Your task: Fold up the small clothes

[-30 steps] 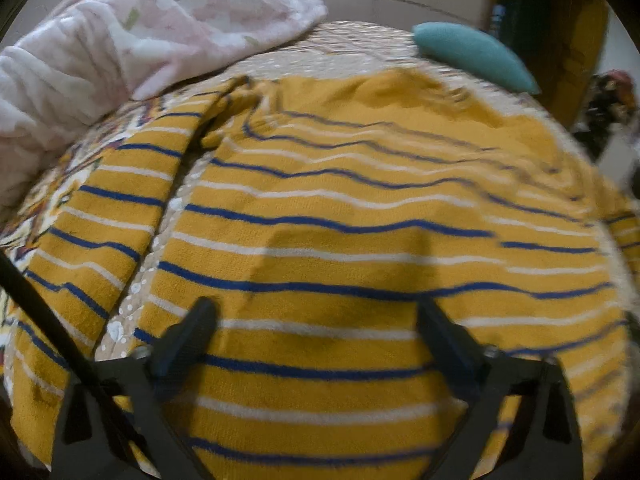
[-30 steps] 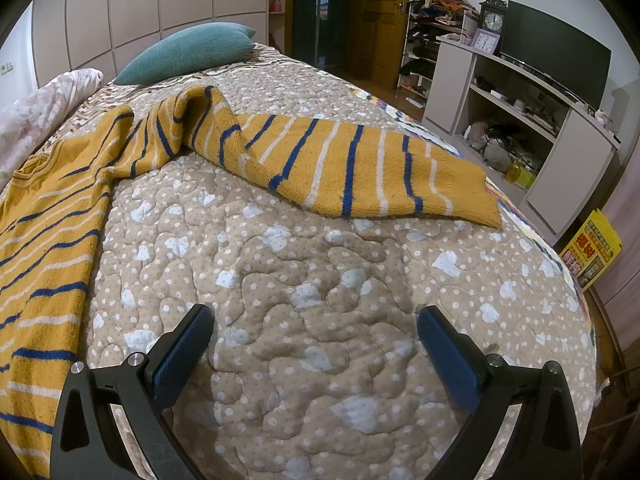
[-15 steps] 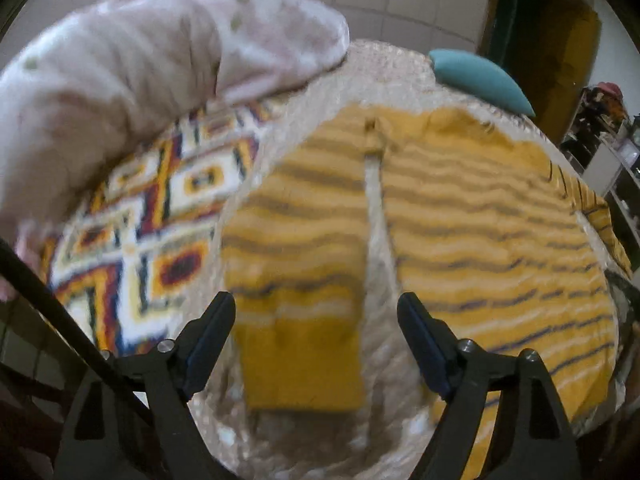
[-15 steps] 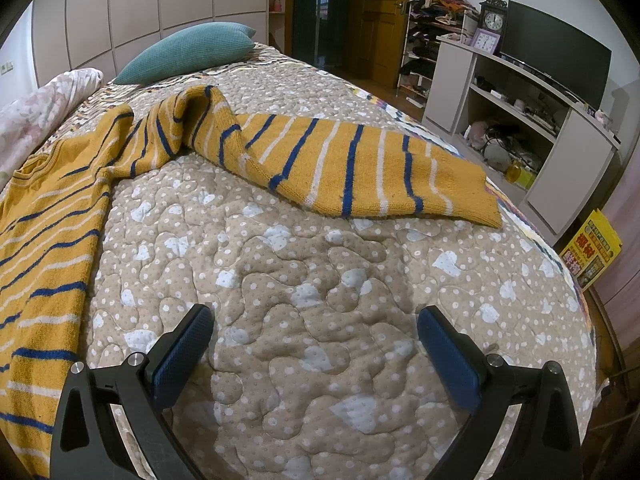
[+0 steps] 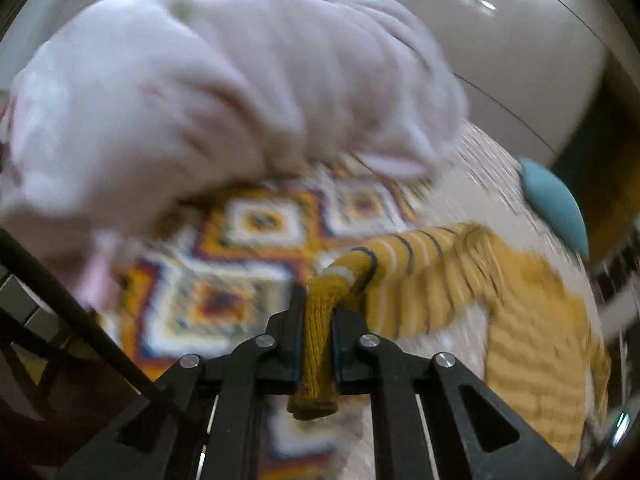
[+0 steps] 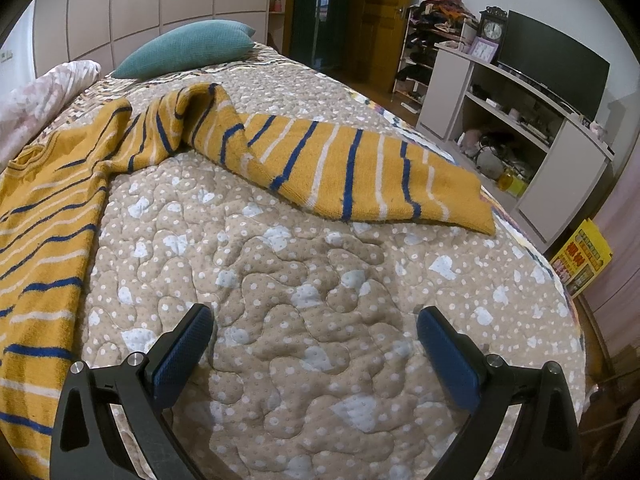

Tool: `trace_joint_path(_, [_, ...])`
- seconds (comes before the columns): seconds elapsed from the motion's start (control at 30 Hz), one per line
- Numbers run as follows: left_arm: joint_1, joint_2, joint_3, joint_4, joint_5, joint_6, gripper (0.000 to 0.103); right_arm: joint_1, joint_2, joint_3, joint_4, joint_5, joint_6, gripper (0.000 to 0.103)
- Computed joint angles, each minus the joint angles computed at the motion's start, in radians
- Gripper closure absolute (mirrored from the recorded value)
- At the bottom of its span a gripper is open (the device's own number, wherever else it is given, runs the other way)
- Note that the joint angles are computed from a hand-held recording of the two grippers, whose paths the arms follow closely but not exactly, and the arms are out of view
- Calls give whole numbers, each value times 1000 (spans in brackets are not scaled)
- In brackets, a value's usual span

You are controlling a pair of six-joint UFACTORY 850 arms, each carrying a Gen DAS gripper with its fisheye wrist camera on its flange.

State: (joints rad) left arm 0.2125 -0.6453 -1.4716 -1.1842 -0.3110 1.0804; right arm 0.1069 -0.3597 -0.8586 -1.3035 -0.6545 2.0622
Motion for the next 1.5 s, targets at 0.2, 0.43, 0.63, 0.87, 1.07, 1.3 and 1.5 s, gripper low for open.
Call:
trace_joint_path(0.2, [-15,-27,-101,217,-7,-235,93,9,-10,-10,9,-17,-6,0])
trace_joint_path(0.43, [-141,-6,-114,255,-102,-255,93,8,-9,-10,5,-8,2,0])
trace_joint_path(0.63, [-333,-38,-180,218,-237,-228,93,-2,8,9,-23,16,31,0])
trace_joint_path(0.87, [-556,-135,-288,199,-353,-214,89,-19,37,46,-71,52,77,0])
trace_joint_path(1.07, [-606,-128,-239,161,-404,-171,61,-30,59,69,-100,82,104,0])
trace_joint_path(1.3, [-524,113,97,40,-169,129,26,-33,65,77,-121,90,117,0])
trace_joint_path(1.5, [-413,211,314,-227,83,450,26,-59,108,124,-227,167,176,0])
